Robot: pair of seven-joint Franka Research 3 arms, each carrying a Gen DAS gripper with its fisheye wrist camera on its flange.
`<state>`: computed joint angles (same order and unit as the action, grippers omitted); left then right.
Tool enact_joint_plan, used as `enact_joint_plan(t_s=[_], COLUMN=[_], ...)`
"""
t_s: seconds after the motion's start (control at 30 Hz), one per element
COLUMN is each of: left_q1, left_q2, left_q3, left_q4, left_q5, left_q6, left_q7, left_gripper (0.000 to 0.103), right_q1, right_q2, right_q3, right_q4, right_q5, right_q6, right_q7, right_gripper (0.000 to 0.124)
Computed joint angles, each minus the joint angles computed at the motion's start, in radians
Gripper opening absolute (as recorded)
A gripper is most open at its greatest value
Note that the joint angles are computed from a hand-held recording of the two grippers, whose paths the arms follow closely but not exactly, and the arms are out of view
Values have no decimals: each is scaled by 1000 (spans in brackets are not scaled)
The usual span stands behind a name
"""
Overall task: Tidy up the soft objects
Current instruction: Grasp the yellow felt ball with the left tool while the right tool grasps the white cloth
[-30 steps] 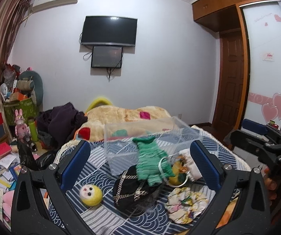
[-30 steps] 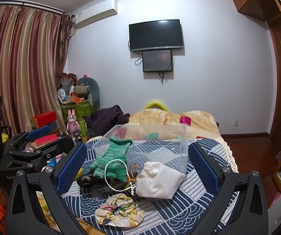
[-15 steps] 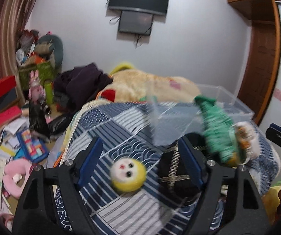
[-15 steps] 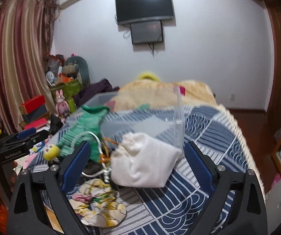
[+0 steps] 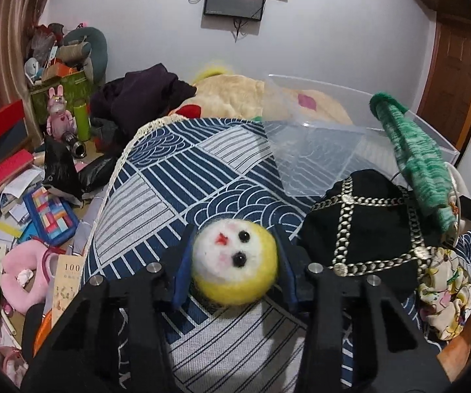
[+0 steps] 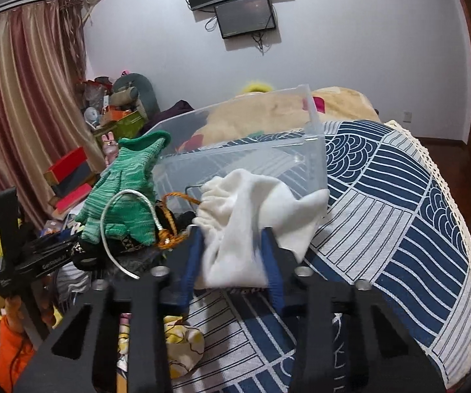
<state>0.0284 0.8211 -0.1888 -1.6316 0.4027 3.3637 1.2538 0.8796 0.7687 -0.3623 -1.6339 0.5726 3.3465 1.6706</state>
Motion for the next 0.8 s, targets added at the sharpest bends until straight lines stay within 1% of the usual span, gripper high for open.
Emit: enact_joint_plan(t_s=[0.03, 0.07, 0.13, 0.23, 0.27, 0.33, 0.43, 0.53, 0.6, 0.63, 0.73, 0.77, 0.8], left_q1=[-3, -3, -4, -8, -9, -4, 21, 31, 51, 72, 164, 202, 220], left_q2=[-5, -13, -34, -62, -72, -91, -112, -122, -122, -117, -83, -64, -52], left_q3=[3, 4, 7, 14, 17, 14, -11, -21, -47, -73, -195, -251, -281], left_q4=[-6, -16, -40, -70, -80, -97, -109, -101, -79, -63, 1, 30, 47], left_q5=[0, 1, 3, 8, 10, 22, 61, 99, 138, 166, 273, 312, 326], left_q6=[6, 15, 41, 79, 94, 121, 150, 164, 155, 145, 91, 60, 41], left_q7=[-1, -2, -8, -18, -22, -32, -52, -70, -87, -100, -138, -139, -130], left_gripper=[45, 45, 45, 45, 45, 45, 45, 45, 45, 45, 45, 45, 45], right_q1=[-15, -10, 23, 37, 35, 42, 48, 56, 73, 83, 120, 118, 122], right_q2=[0, -4, -8, -16, -23, -43, -59, -70, -65, -60, -29, -19, -9], right_q3=[15, 10, -24, -37, -31, -27, -23, -28, -49, -63, -122, -129, -141], right_q4=[3, -5, -22, -29, -35, -53, -63, -62, -45, -32, 23, 45, 65], right_q5=[-6, -1, 24, 49, 54, 76, 106, 139, 172, 191, 263, 277, 294], right_q6=[5, 12, 24, 38, 53, 82, 121, 150, 155, 153, 138, 131, 121], right_q7=[-3, -4, -9, -33, -44, -74, -119, -167, -206, -226, -282, -296, -310], right_gripper=[22, 20, 17, 16, 16, 16, 16, 16, 16, 16, 16, 16, 16])
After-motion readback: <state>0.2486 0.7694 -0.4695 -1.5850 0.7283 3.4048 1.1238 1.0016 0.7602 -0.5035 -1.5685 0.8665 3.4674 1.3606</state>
